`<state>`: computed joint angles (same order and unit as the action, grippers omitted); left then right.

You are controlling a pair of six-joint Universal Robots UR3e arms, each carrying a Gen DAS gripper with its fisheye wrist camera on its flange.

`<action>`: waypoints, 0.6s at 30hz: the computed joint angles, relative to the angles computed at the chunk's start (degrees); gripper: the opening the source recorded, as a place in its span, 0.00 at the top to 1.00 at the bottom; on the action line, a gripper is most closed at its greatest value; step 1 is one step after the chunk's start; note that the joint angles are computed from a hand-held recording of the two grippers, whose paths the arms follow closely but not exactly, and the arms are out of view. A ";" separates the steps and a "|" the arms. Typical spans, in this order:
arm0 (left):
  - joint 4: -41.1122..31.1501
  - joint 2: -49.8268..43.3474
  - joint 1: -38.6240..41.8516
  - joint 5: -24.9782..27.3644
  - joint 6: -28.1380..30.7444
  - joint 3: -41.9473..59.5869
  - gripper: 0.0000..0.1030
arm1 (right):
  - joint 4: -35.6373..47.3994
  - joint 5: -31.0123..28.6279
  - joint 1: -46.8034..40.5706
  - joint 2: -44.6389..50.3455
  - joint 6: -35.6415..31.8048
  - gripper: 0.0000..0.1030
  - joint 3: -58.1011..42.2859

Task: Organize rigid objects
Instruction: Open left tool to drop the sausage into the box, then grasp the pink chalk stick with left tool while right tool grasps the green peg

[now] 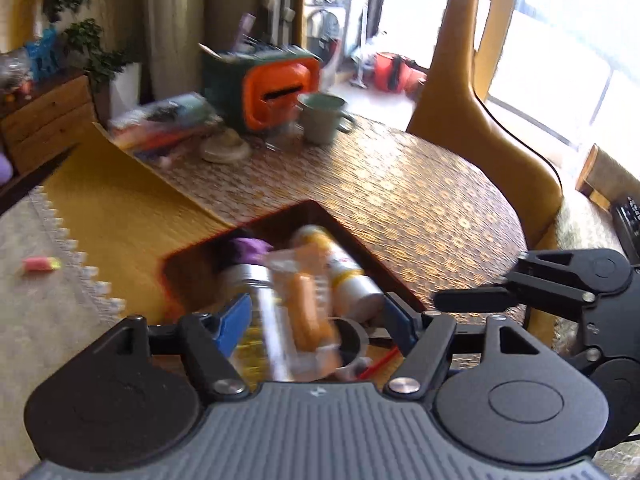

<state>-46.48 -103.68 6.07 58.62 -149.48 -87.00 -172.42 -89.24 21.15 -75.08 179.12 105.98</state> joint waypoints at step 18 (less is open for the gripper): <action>4.68 -6.70 17.50 3.97 0.57 7.58 0.19 | 12.77 0.14 13.69 24.96 4.02 0.32 -39.09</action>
